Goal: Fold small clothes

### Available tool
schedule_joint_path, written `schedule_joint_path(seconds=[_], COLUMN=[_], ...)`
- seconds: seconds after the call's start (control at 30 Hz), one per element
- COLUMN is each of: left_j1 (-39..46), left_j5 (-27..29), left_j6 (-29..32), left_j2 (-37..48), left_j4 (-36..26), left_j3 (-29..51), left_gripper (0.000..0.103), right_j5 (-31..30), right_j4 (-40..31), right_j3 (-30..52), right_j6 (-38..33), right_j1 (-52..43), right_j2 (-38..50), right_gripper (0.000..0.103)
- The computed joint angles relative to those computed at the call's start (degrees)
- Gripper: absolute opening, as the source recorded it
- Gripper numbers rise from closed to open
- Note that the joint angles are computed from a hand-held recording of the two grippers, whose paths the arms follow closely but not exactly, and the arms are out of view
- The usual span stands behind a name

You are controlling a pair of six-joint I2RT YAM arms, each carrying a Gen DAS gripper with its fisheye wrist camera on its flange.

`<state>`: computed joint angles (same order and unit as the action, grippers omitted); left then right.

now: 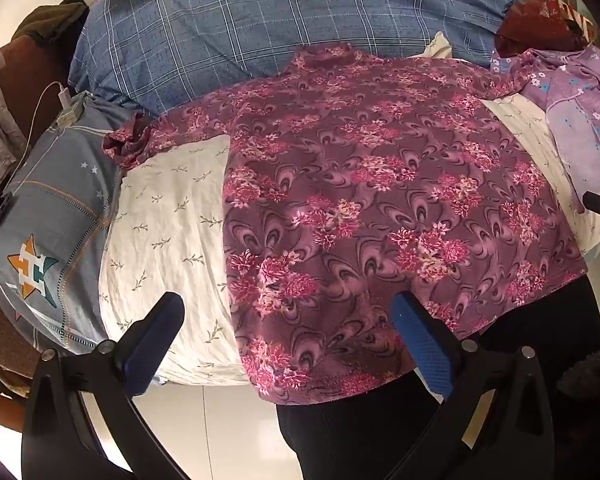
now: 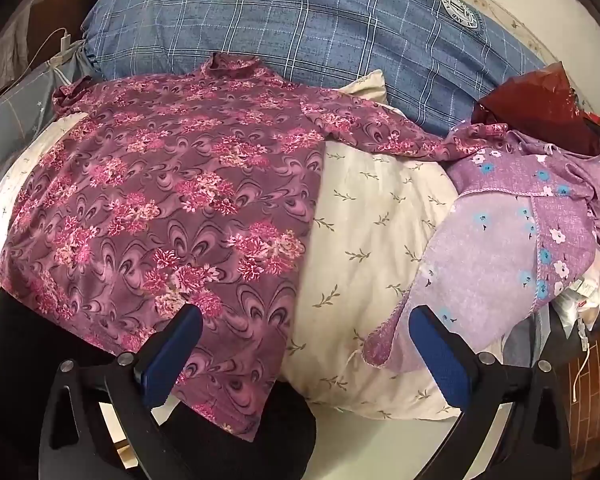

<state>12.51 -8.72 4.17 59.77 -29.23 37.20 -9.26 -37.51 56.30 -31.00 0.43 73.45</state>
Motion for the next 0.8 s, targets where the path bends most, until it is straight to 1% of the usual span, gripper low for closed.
schedule_joint_path(seconds=[0.37,0.4,0.6,0.63,0.8], left_j1=[-1.5,-1.5,-2.0,-2.0,-1.9], left_j5=[0.0,0.1,0.6,0.8,1.5], left_j6=[-1.1,-1.1,-1.2,-1.4,-1.9], left_j2=[-0.5,-0.5,0.1,0.2,1.1], left_j4=[-1.1,-1.1,-1.1,-1.1,-1.2], left_j3=[0.8,0.9,1.2,1.3,2.0], left_gripper=[0.103,0.103,0.103,0.103,0.103], right_j5=[-1.5,-1.1,-0.7,-1.2,-1.3], right_j4=[-0.6,0.2,0.2,1.5,2.2], right_j3=[0.8,-0.4,-0.4,-1.1,-1.4], right_j6=[0.6,1.0,1.4,1.5,2.1], right_j1=[-1.3,-1.1,-0.8,-0.9,-0.1], right_j2=[0.4,-0.2,-0.1,-0.4,-0.3], right_gripper=[0.103,0.103,0.103,0.103,0.103])
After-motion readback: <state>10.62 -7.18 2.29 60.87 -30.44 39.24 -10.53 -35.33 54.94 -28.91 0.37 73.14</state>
